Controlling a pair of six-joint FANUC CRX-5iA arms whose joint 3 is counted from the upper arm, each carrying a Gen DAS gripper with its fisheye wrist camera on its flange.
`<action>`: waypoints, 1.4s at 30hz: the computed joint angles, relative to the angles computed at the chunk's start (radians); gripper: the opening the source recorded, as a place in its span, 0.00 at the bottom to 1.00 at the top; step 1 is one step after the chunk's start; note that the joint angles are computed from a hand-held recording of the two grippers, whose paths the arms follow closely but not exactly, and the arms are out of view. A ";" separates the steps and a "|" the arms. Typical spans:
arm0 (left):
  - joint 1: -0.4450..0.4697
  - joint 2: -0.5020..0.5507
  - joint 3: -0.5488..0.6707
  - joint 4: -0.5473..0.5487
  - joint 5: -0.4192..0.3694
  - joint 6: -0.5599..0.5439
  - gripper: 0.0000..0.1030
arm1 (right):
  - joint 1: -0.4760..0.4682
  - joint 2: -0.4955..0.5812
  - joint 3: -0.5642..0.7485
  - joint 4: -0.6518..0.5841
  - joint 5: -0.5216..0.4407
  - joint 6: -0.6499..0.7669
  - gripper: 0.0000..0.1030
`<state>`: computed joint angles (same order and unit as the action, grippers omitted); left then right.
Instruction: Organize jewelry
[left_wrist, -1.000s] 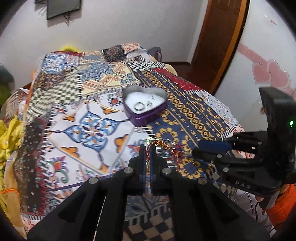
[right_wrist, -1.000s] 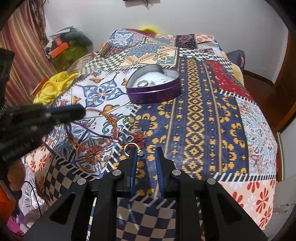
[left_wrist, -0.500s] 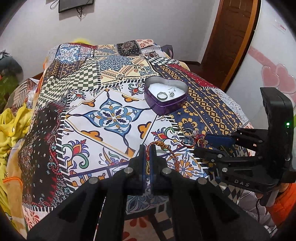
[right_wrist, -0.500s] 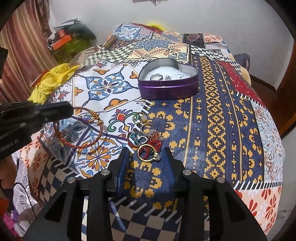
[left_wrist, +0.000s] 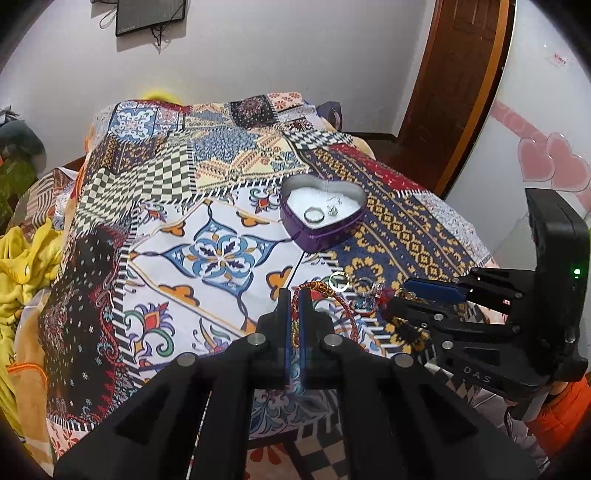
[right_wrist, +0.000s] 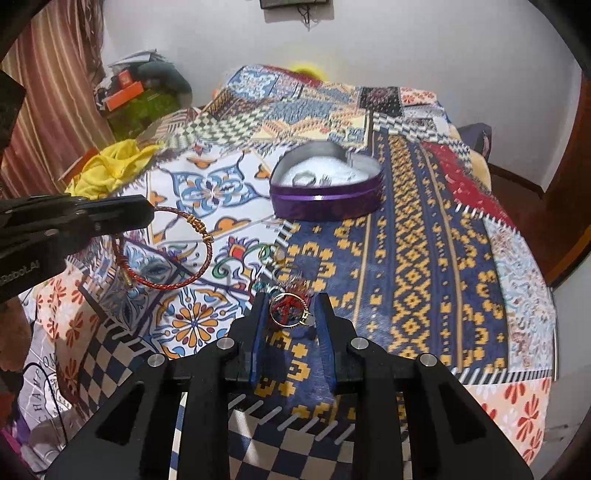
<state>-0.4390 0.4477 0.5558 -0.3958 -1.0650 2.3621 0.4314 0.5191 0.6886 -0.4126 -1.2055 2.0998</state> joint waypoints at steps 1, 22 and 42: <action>0.000 0.001 0.006 -0.003 0.001 -0.001 0.02 | -0.004 -0.004 0.002 -0.004 0.005 0.001 0.22; 0.016 0.071 0.162 -0.047 0.000 -0.059 0.02 | -0.027 0.030 0.129 -0.054 0.060 -0.044 0.22; 0.078 0.200 0.325 0.002 -0.030 -0.126 0.02 | -0.006 0.156 0.312 -0.050 0.031 -0.087 0.23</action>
<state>-0.3605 0.6473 0.8809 -0.3940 -1.0950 2.2365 0.4251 0.6750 1.0003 -0.4625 -1.1742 2.0132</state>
